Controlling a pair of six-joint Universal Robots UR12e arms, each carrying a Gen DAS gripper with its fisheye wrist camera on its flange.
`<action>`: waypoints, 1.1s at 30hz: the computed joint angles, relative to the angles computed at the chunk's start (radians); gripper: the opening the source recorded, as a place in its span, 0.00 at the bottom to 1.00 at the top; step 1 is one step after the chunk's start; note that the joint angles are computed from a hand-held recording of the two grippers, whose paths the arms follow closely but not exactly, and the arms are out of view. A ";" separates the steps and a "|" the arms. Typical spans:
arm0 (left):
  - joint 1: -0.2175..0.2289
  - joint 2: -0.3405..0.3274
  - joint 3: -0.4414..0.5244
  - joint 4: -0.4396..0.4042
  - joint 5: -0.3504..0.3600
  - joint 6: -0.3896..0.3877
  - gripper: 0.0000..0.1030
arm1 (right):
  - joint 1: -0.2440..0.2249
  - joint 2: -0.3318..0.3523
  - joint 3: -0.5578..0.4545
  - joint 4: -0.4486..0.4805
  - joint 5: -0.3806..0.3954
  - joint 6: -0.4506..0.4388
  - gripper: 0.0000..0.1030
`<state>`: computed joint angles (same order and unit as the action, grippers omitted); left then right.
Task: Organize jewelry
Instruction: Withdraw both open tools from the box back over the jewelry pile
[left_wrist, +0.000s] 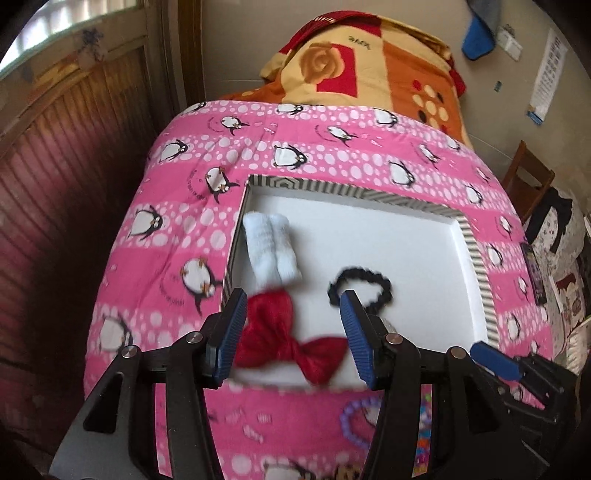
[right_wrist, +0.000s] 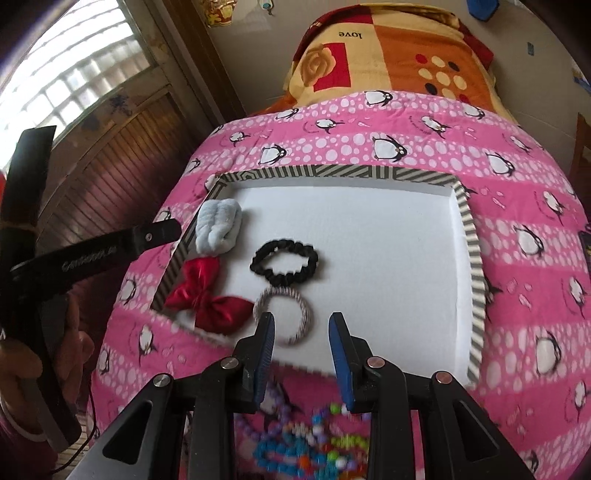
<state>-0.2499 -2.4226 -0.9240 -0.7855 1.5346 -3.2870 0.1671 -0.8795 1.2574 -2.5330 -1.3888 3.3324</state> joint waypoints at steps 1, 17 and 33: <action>-0.003 0.013 -0.024 0.013 0.005 0.002 0.50 | 0.001 -0.009 0.015 -0.008 -0.003 -0.001 0.28; -0.049 0.151 -0.272 0.093 0.022 -0.031 0.50 | -0.019 -0.144 0.251 -0.095 0.002 0.014 0.33; -0.055 0.220 -0.388 0.130 0.019 -0.085 0.50 | -0.035 -0.209 0.366 -0.130 -0.007 -0.007 0.34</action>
<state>-0.3050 -2.2031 -1.3115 -0.6555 1.5534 -3.3716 0.1318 -1.0885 1.6233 -2.6626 -1.3961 3.3251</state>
